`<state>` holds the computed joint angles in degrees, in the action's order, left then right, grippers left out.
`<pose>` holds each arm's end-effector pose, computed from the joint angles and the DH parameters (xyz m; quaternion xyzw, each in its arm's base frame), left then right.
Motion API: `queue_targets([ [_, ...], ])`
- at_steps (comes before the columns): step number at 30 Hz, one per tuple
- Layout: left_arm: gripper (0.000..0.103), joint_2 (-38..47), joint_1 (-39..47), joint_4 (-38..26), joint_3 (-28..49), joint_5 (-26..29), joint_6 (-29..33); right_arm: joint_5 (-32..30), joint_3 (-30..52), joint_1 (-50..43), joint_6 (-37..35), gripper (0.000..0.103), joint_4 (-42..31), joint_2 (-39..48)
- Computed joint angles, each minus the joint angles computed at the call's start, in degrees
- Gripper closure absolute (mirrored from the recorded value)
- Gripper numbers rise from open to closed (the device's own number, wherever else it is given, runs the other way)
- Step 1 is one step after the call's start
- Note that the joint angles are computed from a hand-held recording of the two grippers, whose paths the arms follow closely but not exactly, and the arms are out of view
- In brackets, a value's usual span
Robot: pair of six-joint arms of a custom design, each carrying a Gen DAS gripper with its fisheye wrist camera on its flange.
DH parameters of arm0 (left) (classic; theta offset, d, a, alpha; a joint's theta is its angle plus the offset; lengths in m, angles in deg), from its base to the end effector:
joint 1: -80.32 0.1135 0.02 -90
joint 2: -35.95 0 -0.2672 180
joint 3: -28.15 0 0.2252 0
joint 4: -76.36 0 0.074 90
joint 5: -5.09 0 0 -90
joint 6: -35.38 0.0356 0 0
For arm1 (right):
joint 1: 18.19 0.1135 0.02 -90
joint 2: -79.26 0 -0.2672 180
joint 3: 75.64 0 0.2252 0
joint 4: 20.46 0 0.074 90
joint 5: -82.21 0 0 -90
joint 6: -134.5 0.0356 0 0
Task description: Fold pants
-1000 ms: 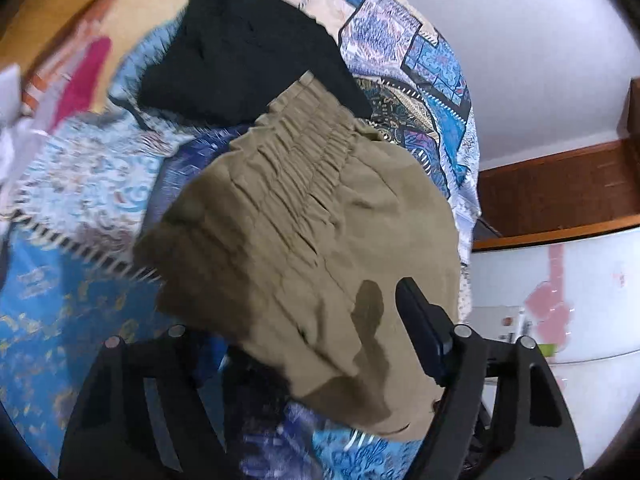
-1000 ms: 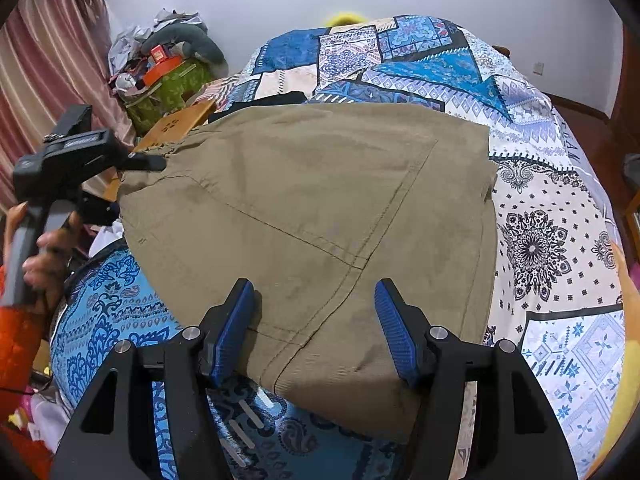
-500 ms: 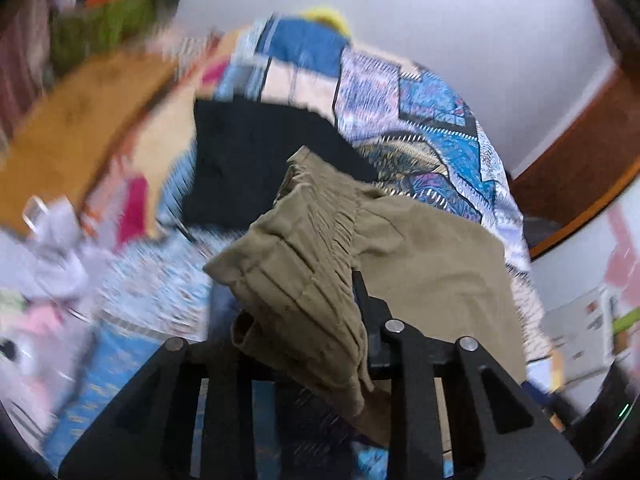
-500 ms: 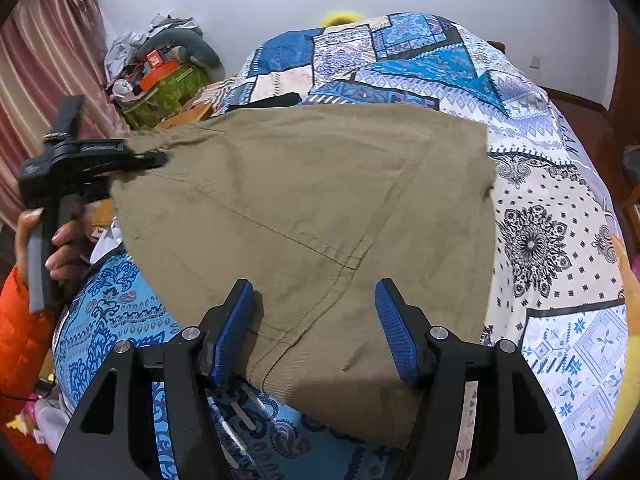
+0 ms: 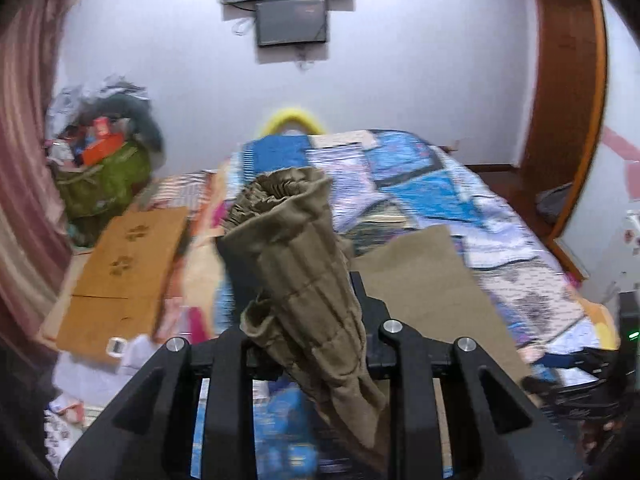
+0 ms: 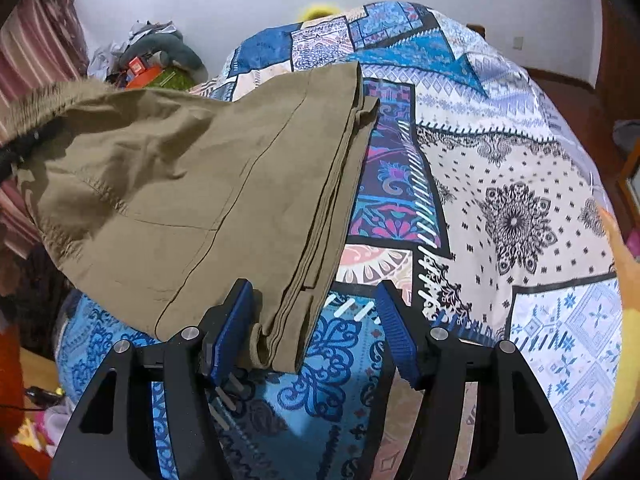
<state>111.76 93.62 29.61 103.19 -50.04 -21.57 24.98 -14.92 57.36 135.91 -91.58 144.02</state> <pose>0.2474 0.0376 0.2934 0.2594 0.8575 -0.1207 0.4276 0.0579 0.1475 0.2389 0.1673 0.9372 0.0913 0.2920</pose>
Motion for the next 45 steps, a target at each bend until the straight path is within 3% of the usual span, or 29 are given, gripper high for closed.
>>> queue_targets([
  [3, 0.078, -0.9, -3.5, -5.5, 1.5, 2.1, 0.0, 0.2, -0.3, 0.6, 0.7, 0.043, 0.0, -0.5],
  [12, 0.078, 3.9, -17.4, -17.0, 6.3, 1.0, -2.4, 0.9, -1.0, 1.3, 1.9, 0.043, 0.5, -0.7],
  [18, 0.076, 6.8, -22.3, -20.6, 6.9, -0.7, -2.8, 1.0, -1.0, 1.3, 1.7, 0.043, 0.7, -0.7],
  [21, 0.054, 7.7, -22.9, -23.5, 7.6, 0.2, -0.6, 1.1, -1.0, 1.3, 1.8, 0.043, 0.8, -0.7],
  [22, 0.037, 8.8, -22.6, -25.8, 8.6, 1.8, 0.7, 1.1, -1.0, 1.3, 1.7, 0.043, 0.9, -0.7],
  [23, 0.027, 9.4, -22.5, -26.8, 9.2, 2.6, 1.1, 1.1, -1.0, 1.2, 1.8, 0.043, 0.9, -0.6],
  [24, 0.026, 9.5, -22.4, -27.2, 9.3, 2.9, 1.2, 1.1, -1.0, 1.2, 1.8, 0.043, 0.9, -0.6],
  [31, 0.024, 10.4, -21.9, -24.9, 11.5, 1.4, -1.6, 1.4, -1.0, 1.7, 2.7, 0.043, 0.7, -0.6],
  [35, 0.014, 12.5, -19.9, -21.3, 14.1, 0.8, -3.7, 1.6, -1.1, 1.9, 3.1, 0.043, 0.6, -0.9],
  [39, 0.013, 16.7, -20.9, -14.3, 16.7, -5.9, -7.9, 1.5, -0.8, 2.0, 3.5, 0.043, 0.3, -0.8],
  [45, 0.013, 33.1, -25.3, -15.9, 31.3, -15.8, -13.3, 1.4, -0.8, 2.2, 4.1, 0.043, -0.2, -1.2],
])
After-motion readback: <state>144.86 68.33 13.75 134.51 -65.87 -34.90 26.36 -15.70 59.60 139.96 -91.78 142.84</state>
